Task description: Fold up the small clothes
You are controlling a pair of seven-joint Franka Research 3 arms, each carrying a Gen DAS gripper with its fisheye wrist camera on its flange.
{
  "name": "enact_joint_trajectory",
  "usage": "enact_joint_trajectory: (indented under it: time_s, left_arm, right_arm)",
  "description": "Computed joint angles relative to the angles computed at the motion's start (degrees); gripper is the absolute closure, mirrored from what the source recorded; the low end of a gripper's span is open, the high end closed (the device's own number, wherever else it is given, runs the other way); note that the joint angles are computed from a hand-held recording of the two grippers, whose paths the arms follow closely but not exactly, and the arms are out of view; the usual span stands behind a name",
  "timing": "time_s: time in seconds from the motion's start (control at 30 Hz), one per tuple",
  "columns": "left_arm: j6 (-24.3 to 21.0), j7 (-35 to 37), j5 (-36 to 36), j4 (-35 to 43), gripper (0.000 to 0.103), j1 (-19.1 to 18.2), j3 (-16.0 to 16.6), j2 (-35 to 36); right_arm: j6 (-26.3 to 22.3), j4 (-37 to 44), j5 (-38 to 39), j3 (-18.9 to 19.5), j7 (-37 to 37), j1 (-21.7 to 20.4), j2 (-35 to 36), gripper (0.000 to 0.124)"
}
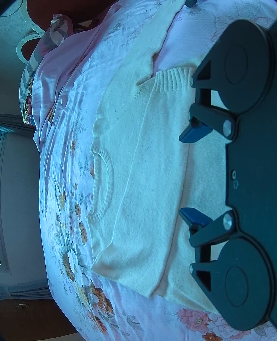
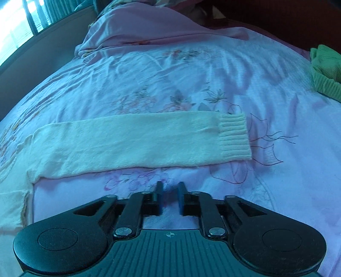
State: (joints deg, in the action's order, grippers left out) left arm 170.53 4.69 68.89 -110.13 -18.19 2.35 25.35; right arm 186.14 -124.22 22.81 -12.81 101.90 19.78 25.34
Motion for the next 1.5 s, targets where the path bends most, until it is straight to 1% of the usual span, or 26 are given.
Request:
enact_joint_trajectory:
  time_s: [0.03,0.1,0.2,0.27,0.33,0.47,0.53,0.57,0.63,0.7,0.77,0.8,0.87,0.93,0.97,1.03,1.1,1.17,1.2,1.27,1.3,1.33,1.37,1.4,1.43,1.5]
  left_arm:
    - [-0.19,0.39,-0.49,0.34,0.039,0.12,-0.19,0.31]
    - [-0.38,0.84,-1.07,0.84,0.039,0.10,-0.20,0.77]
    - [-0.73,1.75,-2.14,1.47,0.039,-0.03,-0.10,1.30]
    - [-0.70,1.75,-2.57,2.06,0.039,-0.16,0.16,1.74]
    - [-0.87,1.97,-3.05,2.60,0.039,-0.32,0.42,2.12]
    - [-1.59,4.25,-5.56,4.11,0.039,-0.03,0.17,3.29]
    - [-1.79,4.98,-6.47,4.81,0.039,-0.23,0.46,3.84]
    - [-1.75,5.20,-6.86,4.96,0.039,-0.33,0.62,4.00]
    - [-1.09,4.97,-7.18,4.80,0.039,-0.63,1.17,4.05]
    - [-0.80,5.12,-7.19,4.36,0.039,-0.95,1.69,3.97]
    - [-0.77,5.57,-7.09,3.86,0.039,-1.06,2.02,3.82]
    - [-0.71,5.62,-7.07,3.62,0.039,-1.05,2.17,3.71]
    - [-0.23,4.90,-6.67,3.05,0.039,-1.11,2.73,3.35]
    - [0.16,4.08,-6.39,2.56,0.039,-0.98,3.13,2.90]
    - [0.45,3.65,-6.15,2.30,0.039,-0.89,3.31,2.63]
    - [0.97,2.11,-4.84,1.65,0.039,-1.04,4.07,1.86]
    - [1.59,-0.42,-2.48,0.71,0.039,-1.14,5.00,0.73]
    - [1.96,-2.56,-0.46,-0.51,0.039,-0.48,5.28,-0.59]
    - [2.12,-3.97,0.85,-1.06,0.039,-0.13,5.41,-1.21]
    - [2.35,-6.74,3.31,-2.29,0.038,1.03,5.40,-2.49]
    - [2.72,-8.14,4.29,-2.89,0.038,1.80,5.28,-3.02]
    - [3.58,-9.25,4.85,-3.58,0.037,2.90,5.02,-3.50]
    - [4.87,-9.49,4.77,-4.18,0.037,4.33,4.42,-3.77]
    - [6.26,-9.13,4.10,-4.74,0.037,5.74,3.72,-3.90]
    - [8.33,-8.01,2.56,-5.39,0.037,7.39,2.92,-3.92]
    - [12.61,-4.77,-1.40,-6.48,0.035,9.83,1.62,-3.59]
  right_arm:
    - [0.51,0.13,0.59,-0.78,0.72,0.54,0.32,0.056]
    - [1.90,0.35,1.18,-1.35,0.86,0.83,0.82,0.055]
    - [1.53,1.85,2.79,-0.42,1.61,-0.72,1.74,0.056]
    - [0.70,3.15,3.61,-1.85,2.73,0.18,2.79,0.064]
    - [0.16,4.69,4.54,-0.72,4.45,-1.51,3.85,0.075]
    - [-1.30,6.88,4.75,-4.09,8.38,0.36,5.78,0.086]
    - [-1.89,8.02,3.93,-6.16,10.03,1.77,6.89,0.099]
    - [-2.44,8.77,3.42,-6.62,10.68,1.98,7.45,0.101]
    - [-2.41,9.55,2.63,-5.69,11.60,0.81,7.90,0.108]
    - [-0.72,10.08,1.94,-3.68,11.48,-1.06,8.25,0.118]
    - [1.20,10.10,1.48,-2.60,10.58,-1.58,8.23,0.118]
    - [2.64,10.27,1.29,-0.66,9.70,-2.92,8.14,0.119]
    - [6.45,10.19,0.30,5.97,7.30,-7.91,7.43,0.119]
    - [10.43,10.81,-3.03,12.55,4.00,-12.05,7.14,0.119]
    - [11.98,11.45,-5.23,16.22,3.01,-14.31,7.27,0.119]
    - [13.86,13.46,-11.86,25.13,2.68,-19.94,8.38,0.119]
    - [14.57,16.20,-18.52,31.72,2.50,-22.78,10.40,0.119]
    - [13.43,19.39,-25.60,38.21,2.21,-25.01,13.41,0.119]
    - [12.07,20.92,-29.80,42.80,1.90,-27.08,15.62,0.119]
    - [8.10,23.84,-35.79,50.82,-0.42,-30.28,20.77,0.119]
    - [4.80,25.38,-37.40,53.63,-2.46,-30.66,23.23,0.119]
    - [1.73,26.63,-38.19,55.40,-4.46,-30.59,25.21,0.118]
    - [-1.96,27.86,-38.11,55.70,-5.94,-29.53,26.28,0.117]
    - [-5.76,29.09,-37.51,55.20,-6.82,-28.08,26.95,0.105]
    - [-7.24,29.24,-36.74,54.91,-7.30,-27.37,27.26,0.088]
    - [-5.16,27.15,-35.15,55.42,-8.20,-28.01,27.33,0.075]
